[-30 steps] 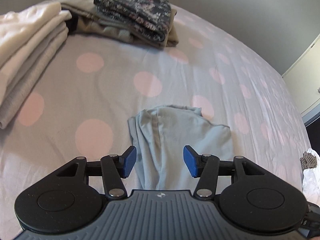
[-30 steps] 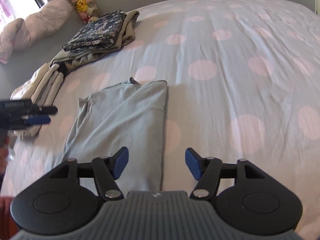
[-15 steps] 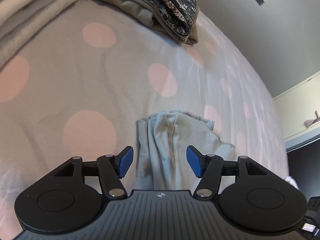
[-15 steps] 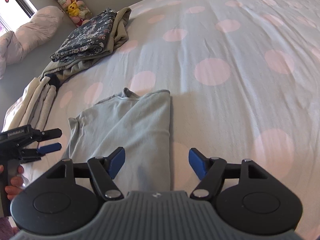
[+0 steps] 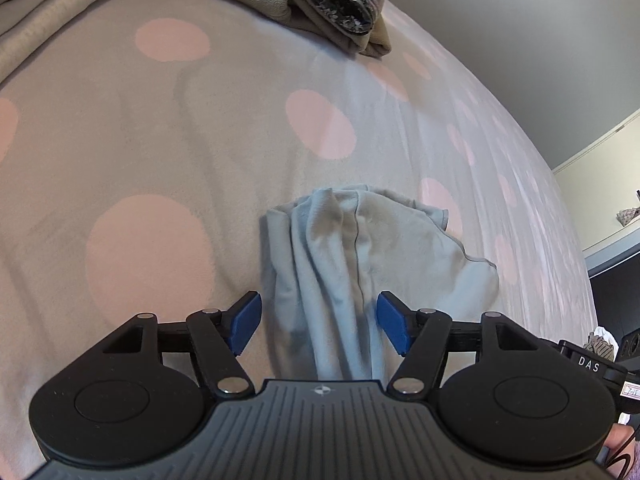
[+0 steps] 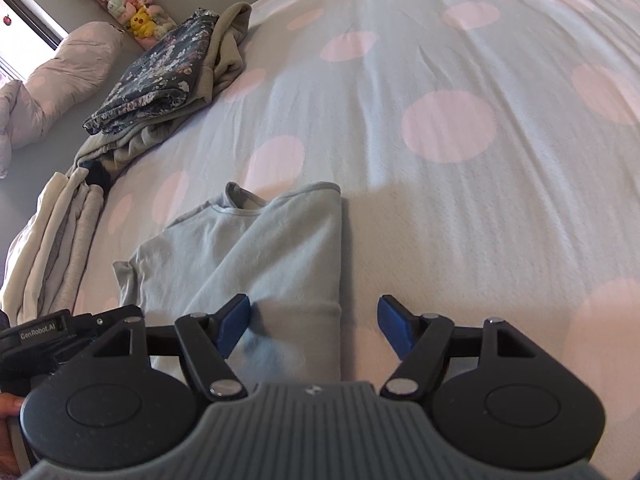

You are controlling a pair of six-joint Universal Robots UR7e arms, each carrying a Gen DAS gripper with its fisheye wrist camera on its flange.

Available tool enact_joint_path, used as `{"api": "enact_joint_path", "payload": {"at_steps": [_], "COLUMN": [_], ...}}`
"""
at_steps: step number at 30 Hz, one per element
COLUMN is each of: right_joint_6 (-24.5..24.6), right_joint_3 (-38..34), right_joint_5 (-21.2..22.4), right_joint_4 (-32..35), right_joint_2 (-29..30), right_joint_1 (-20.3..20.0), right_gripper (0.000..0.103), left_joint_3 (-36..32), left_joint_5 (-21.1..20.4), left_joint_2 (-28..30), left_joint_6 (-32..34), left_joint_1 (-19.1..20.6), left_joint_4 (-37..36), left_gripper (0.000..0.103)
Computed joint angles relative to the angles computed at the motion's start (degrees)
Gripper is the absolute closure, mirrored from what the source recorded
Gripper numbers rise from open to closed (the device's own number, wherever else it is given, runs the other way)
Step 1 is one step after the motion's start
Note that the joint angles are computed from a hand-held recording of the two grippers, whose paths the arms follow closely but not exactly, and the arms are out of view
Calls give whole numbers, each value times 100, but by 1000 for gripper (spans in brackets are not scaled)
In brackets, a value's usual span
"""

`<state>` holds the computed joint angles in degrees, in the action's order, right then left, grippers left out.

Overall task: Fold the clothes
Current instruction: 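Grasp the folded shirt with both grippers and lift it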

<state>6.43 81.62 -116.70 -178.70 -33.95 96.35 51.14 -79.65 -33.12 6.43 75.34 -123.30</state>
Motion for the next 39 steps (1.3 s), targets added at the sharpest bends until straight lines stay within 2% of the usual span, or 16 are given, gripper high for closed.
{"api": "enact_joint_path", "payload": {"at_steps": [2,3,4,6,11,12,15,19,28,35,39], "right_joint_6": [-80,-127,-152,-179,-268,-286,-332,-460,-1364,-1889,-2288], "right_joint_3": [-78,-117,-151,-208,-276,-277,-228,-234,-289,-562,-912], "right_joint_5": [30,44,44,37,111,105,98,-105,-553,-677,-593], "right_joint_4": [-49,-81,-102,-141,-198,-216,-347,-528,-1017,-1383,-1540], "right_joint_2": [65,100,129,180,253,260,266,303,316,446,668], "right_joint_1": [-11,-17,-21,-30,-40,-33,-9,115,631,1016,1249], "right_gripper": [30,31,36,45,61,67,79,83,89,91,92], "left_joint_3": [18,23,29,33,27,34,178,357,795,1190,1388], "left_joint_5": [-61,-79,-92,-123,-217,-235,-219,-241,-611,-932,-1057], "left_joint_2": [31,43,54,72,94,93,41,-42,-392,-824,-1117], "left_joint_6": [103,153,206,280,252,250,422,572,635,597,741], "left_joint_1": [1,0,0,6,32,35,13,-12,-33,-77,-56], "left_joint_4": [-131,-182,-222,-266,-306,-321,-499,-735,-1309,-2097,-2575], "left_gripper": [44,50,52,63,77,81,86,89,90,91,91]}}
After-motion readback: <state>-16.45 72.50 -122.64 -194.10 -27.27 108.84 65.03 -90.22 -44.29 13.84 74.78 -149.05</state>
